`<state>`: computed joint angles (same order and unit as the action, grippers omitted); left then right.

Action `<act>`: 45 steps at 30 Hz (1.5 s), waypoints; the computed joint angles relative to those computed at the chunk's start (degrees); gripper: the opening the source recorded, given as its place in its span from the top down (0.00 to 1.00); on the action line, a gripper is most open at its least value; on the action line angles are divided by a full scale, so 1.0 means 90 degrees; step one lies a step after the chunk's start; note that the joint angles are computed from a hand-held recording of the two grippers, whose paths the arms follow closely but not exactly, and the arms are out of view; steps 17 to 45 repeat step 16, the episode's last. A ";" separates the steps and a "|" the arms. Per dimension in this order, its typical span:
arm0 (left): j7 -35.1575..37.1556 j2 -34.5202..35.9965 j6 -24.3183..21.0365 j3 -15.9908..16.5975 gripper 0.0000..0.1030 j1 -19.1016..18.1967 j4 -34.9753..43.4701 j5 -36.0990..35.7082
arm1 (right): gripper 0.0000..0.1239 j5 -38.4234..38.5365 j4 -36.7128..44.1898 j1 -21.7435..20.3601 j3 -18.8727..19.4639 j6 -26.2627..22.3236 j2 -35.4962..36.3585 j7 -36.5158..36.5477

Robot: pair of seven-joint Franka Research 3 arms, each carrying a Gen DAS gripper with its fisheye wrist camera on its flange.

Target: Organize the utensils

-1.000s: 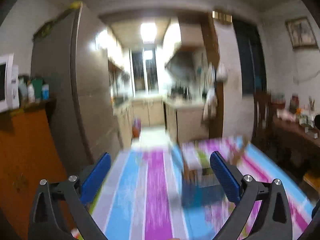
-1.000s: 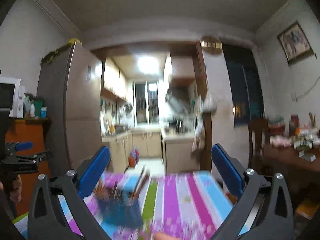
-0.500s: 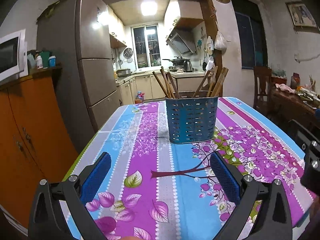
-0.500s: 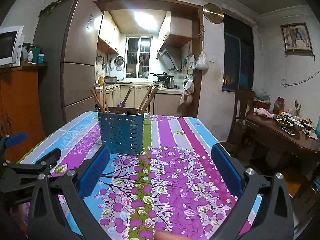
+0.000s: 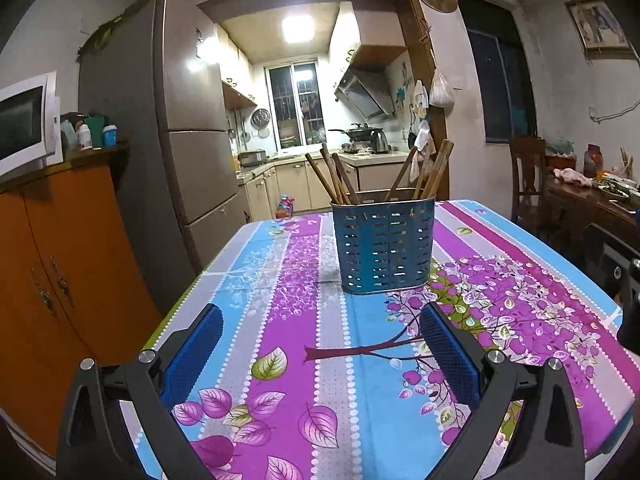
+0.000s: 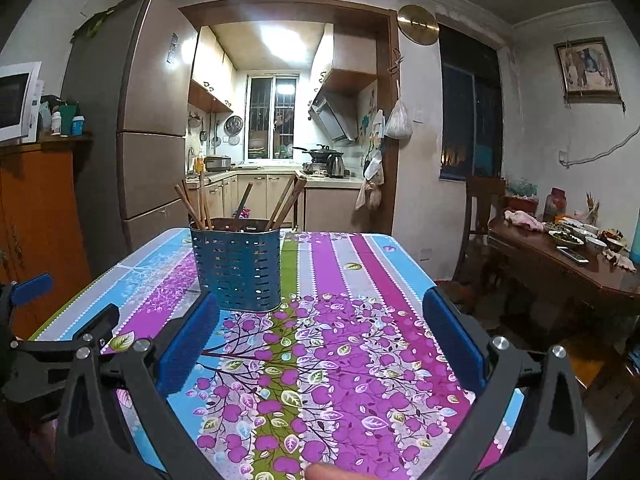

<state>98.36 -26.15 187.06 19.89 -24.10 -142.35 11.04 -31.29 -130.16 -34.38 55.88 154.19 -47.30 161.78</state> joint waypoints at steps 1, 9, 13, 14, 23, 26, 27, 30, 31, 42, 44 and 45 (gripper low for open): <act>-0.0013 0.0008 -0.0012 -0.0010 0.04 0.0004 0.0006 -0.0012 | 0.21 0.0006 0.0000 0.0005 -0.0006 -0.0006 0.0005 0.0010; -0.0137 0.0096 -0.0043 -0.0331 0.04 0.0377 0.0037 -0.0007 | 0.21 -0.0046 -0.0033 0.0087 -0.0078 -0.0011 0.0105 0.0053; -0.0001 0.0077 -0.0176 -0.0199 0.04 0.0200 0.0061 -0.0072 | 0.21 -0.0086 -0.0035 0.0126 -0.0096 -0.0021 0.0151 0.0105; 0.0002 0.0093 -0.0160 -0.0254 0.04 0.0260 0.0059 -0.0091 | 0.21 -0.0097 -0.0034 0.0141 -0.0104 -0.0028 0.0165 0.0114; 0.0061 0.0087 -0.0189 -0.0180 0.04 0.0168 0.0064 -0.0133 | 0.21 -0.0134 -0.0038 0.0166 -0.0120 -0.0041 0.0177 0.0132; 0.0061 0.0087 -0.0189 -0.0180 0.04 0.0168 0.0064 -0.0133 | 0.21 -0.0134 -0.0038 0.0166 -0.0120 -0.0041 0.0177 0.0132; 0.0061 0.0087 -0.0189 -0.0180 0.04 0.0168 0.0064 -0.0133 | 0.21 -0.0134 -0.0038 0.0166 -0.0120 -0.0041 0.0177 0.0132; 0.0061 0.0087 -0.0189 -0.0180 0.04 0.0168 0.0064 -0.0133 | 0.21 -0.0134 -0.0038 0.0166 -0.0120 -0.0041 0.0177 0.0132; 0.0061 0.0087 -0.0189 -0.0180 0.04 0.0168 0.0064 -0.0133 | 0.21 -0.0134 -0.0038 0.0166 -0.0120 -0.0041 0.0177 0.0132; 0.0061 0.0087 -0.0189 -0.0180 0.04 0.0168 0.0064 -0.0133 | 0.21 -0.0134 -0.0038 0.0166 -0.0120 -0.0041 0.0177 0.0132; 0.0061 0.0087 -0.0189 -0.0180 0.04 0.0168 0.0064 -0.0133 | 0.21 -0.0134 -0.0038 0.0166 -0.0120 -0.0041 0.0177 0.0132; 0.0061 0.0087 -0.0189 -0.0180 0.04 0.0168 0.0064 -0.0133 | 0.21 -0.0134 -0.0038 0.0166 -0.0120 -0.0041 0.0177 0.0132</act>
